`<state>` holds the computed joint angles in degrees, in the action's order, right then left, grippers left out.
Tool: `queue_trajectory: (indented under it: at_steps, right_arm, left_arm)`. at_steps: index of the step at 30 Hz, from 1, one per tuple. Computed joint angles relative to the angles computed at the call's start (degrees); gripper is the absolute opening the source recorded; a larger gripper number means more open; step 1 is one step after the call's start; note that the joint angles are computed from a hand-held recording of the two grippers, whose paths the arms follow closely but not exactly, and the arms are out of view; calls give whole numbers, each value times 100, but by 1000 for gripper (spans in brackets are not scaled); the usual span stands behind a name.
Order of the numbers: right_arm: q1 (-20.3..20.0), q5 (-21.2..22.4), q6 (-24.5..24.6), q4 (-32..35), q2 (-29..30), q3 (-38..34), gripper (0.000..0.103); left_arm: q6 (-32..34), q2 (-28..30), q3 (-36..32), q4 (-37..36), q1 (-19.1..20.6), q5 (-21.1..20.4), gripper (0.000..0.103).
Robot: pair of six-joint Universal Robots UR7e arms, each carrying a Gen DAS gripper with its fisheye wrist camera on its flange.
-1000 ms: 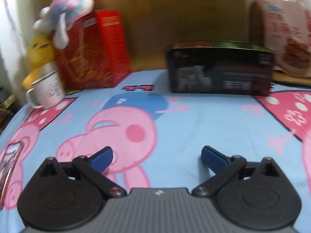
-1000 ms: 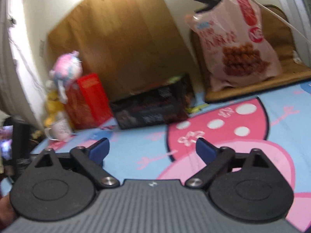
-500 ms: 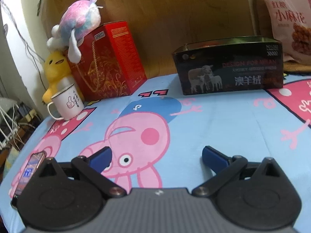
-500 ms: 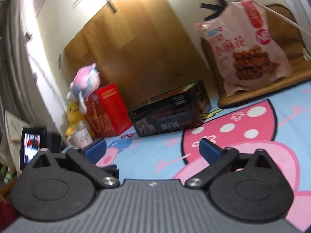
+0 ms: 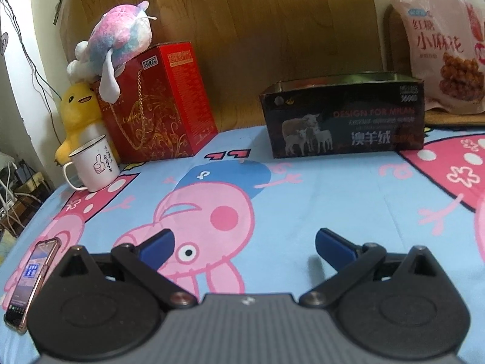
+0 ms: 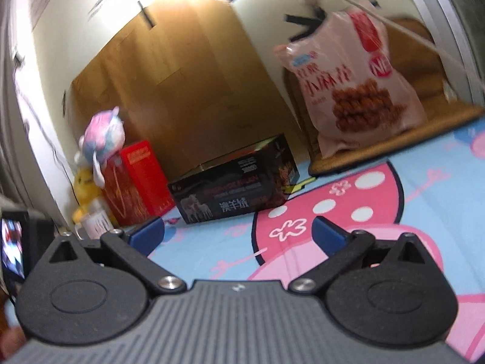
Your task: Organize snacks
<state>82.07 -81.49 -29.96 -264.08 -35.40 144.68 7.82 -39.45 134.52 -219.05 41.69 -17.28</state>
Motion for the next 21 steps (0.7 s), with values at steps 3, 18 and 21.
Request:
queue_trajectory:
  at_steps: [3, 18, 21]
  right_arm:
    - [177, -326, -226, -140, 115, -74, 103]
    - [984, -2133, -570, -725, 607, -586, 103]
    - [1093, -2355, -725, -666, 638, -673, 103]
  left_arm:
    - [130, 7, 32, -220, -10, -105, 103]
    - [709, -21, 391, -1864, -128, -860, 103]
    - [727, -59, 433, -1810, -144, -979, 103]
